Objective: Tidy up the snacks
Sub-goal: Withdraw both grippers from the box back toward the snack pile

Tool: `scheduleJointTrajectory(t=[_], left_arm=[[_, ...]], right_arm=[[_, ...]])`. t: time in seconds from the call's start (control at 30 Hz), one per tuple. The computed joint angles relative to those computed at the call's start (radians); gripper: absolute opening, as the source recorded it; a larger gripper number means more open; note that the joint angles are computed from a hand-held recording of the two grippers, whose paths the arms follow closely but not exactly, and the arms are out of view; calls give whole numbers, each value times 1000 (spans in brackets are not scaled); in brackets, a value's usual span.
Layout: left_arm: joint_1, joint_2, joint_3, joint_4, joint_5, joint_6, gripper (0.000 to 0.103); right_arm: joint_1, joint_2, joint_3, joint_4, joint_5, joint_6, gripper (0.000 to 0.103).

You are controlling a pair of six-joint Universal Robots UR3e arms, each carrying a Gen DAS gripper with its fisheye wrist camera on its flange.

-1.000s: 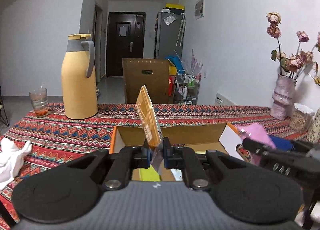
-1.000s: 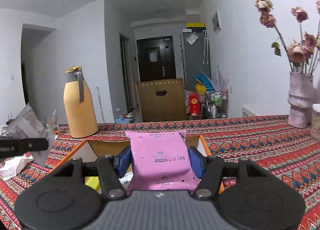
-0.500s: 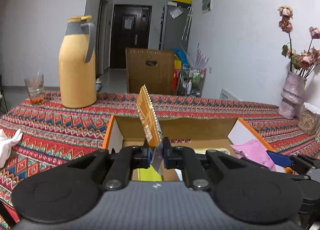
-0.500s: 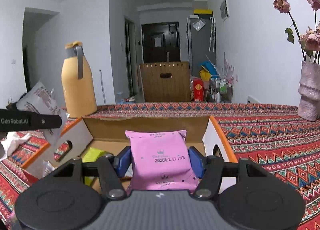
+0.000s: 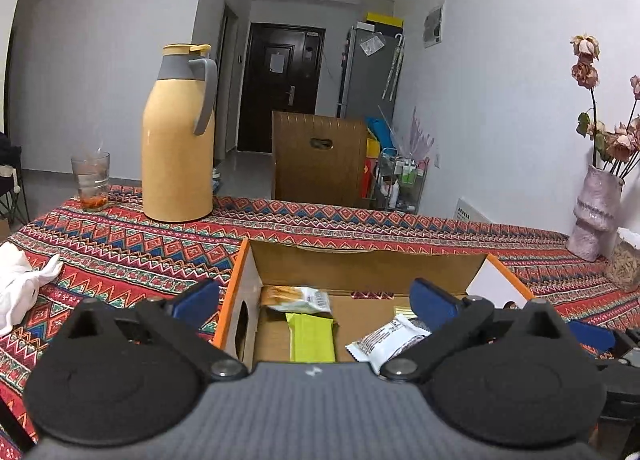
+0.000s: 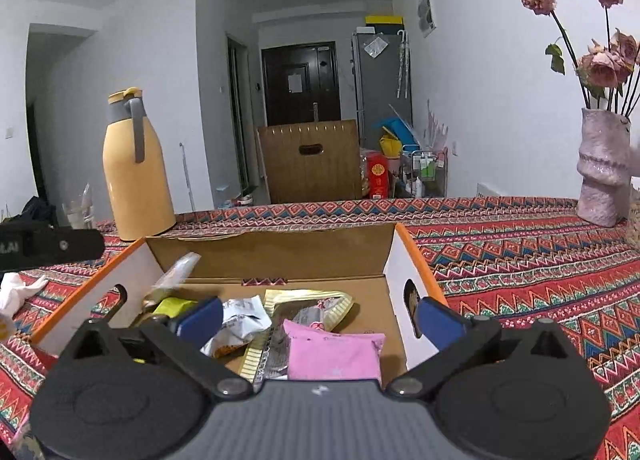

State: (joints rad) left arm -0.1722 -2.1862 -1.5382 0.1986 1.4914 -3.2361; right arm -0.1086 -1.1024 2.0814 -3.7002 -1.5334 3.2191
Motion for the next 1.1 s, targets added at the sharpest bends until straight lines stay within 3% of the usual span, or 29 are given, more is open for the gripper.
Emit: scheduleJointTrajectory(t=[0.67, 1.1], left_arm=[[-18, 17, 8, -13, 45, 4, 103], [34, 226, -278, 85, -8, 43, 103]], right_arm=[[22, -39, 25, -43, -53, -8, 103], [25, -236, 209, -45, -58, -25, 103]])
